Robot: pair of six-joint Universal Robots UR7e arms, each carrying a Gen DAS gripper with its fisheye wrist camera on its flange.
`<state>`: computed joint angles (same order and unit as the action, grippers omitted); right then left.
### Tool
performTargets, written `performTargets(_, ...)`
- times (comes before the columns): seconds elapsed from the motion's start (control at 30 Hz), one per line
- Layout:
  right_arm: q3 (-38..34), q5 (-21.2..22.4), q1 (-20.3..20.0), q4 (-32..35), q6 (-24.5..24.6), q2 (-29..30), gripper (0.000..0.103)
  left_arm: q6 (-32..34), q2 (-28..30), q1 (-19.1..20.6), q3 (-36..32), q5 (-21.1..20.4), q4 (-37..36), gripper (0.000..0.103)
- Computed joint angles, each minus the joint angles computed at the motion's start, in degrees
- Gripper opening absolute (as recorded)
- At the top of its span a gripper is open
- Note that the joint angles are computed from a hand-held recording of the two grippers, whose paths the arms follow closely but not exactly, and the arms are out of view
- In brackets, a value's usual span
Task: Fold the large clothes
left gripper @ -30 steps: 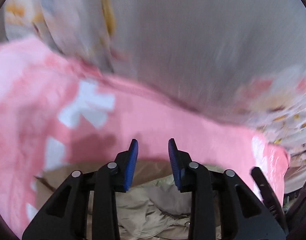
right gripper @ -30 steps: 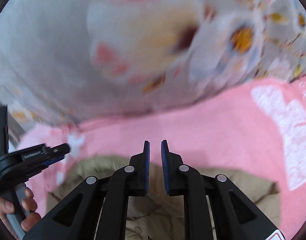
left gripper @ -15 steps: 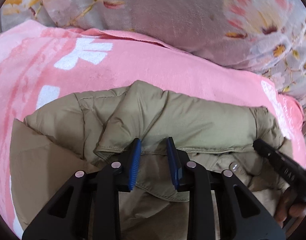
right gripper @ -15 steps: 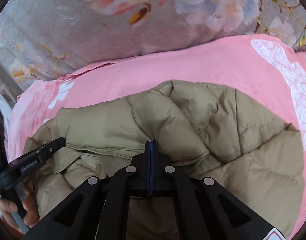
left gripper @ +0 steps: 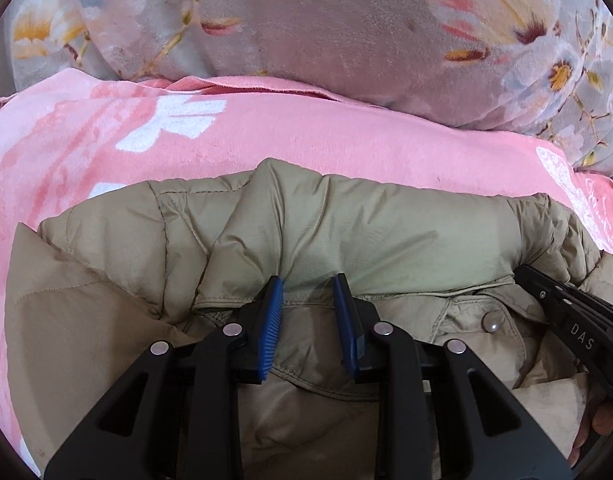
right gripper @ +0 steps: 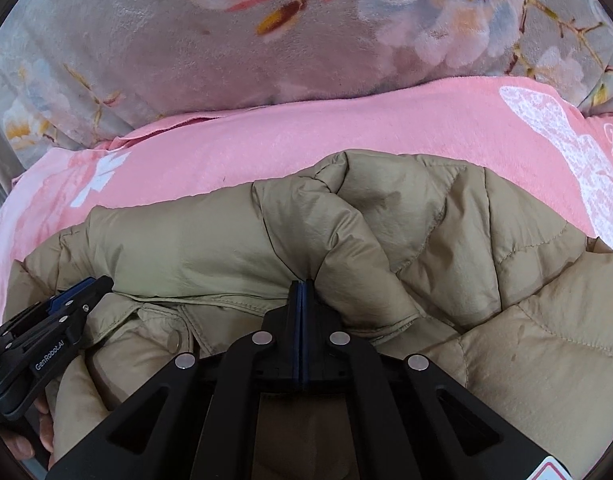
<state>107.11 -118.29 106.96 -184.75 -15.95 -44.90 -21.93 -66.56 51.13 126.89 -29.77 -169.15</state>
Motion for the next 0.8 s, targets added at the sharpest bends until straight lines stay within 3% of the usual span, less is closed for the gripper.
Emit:
performTargets(0.23,-0.9,-3.7,1.3,-1.8,-1.8,1.7,0.0,-0.2,0.6,-0.2,-0.2,1.2,0.7,0.026)
performTargets(0.8,-0.8,-3.4,1.2,-1.8,-1.8,1.7,0.0,-1.0,1.3,-0.7,-0.6,3.7,3.2,0.025)
